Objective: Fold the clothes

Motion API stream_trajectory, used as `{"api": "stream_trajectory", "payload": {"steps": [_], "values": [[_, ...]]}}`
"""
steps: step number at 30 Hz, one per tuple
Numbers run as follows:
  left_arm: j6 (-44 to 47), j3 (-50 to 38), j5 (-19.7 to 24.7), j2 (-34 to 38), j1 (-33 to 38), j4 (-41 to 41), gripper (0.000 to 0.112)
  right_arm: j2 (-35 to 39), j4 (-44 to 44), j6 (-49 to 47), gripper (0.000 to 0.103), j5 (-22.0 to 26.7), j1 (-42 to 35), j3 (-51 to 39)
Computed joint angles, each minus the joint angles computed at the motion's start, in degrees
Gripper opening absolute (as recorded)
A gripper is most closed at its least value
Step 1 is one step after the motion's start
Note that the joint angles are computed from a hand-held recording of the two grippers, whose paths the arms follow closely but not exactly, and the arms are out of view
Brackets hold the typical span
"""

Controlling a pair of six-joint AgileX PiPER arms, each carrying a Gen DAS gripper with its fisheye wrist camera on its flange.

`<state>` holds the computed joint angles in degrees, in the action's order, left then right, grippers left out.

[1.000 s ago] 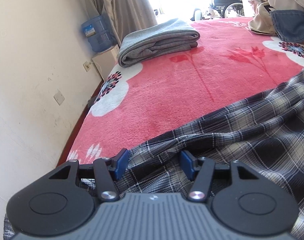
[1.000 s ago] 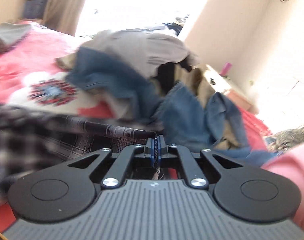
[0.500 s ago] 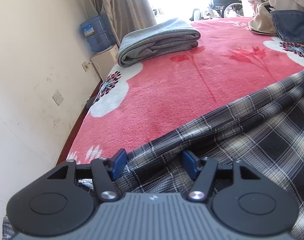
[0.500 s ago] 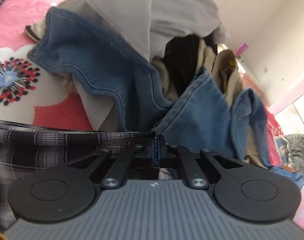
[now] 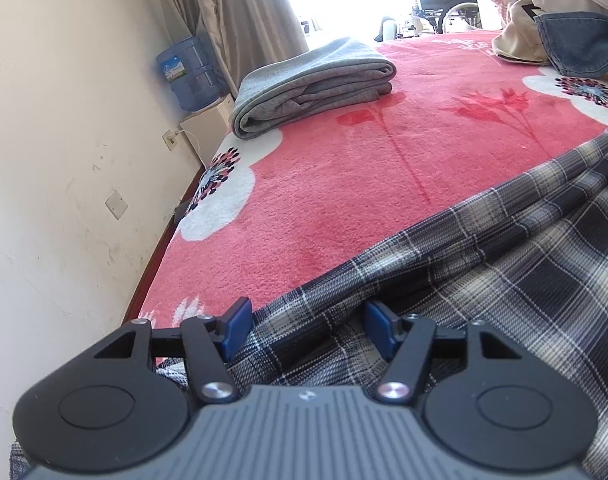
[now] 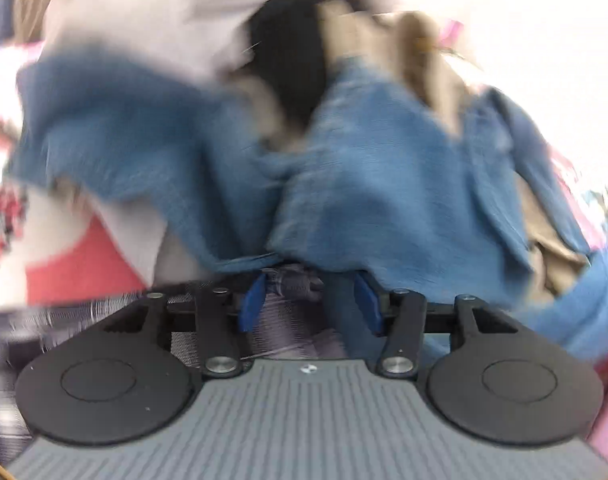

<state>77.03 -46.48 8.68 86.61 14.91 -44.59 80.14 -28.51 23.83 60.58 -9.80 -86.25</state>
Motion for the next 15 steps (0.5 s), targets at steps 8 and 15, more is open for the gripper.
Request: {"api": "stream_trajectory", "payload": {"steps": [8,15], "values": [[4.88,-0.38,0.04,-0.13,0.56,-7.59,0.064,-11.17,4.76,2.65,0.048,0.56,17.34,0.40],[-8.44,-1.69,-0.15,0.17,1.48,2.34,0.064,7.10,32.25,-25.91,0.031,0.54,36.09,-11.10]]}}
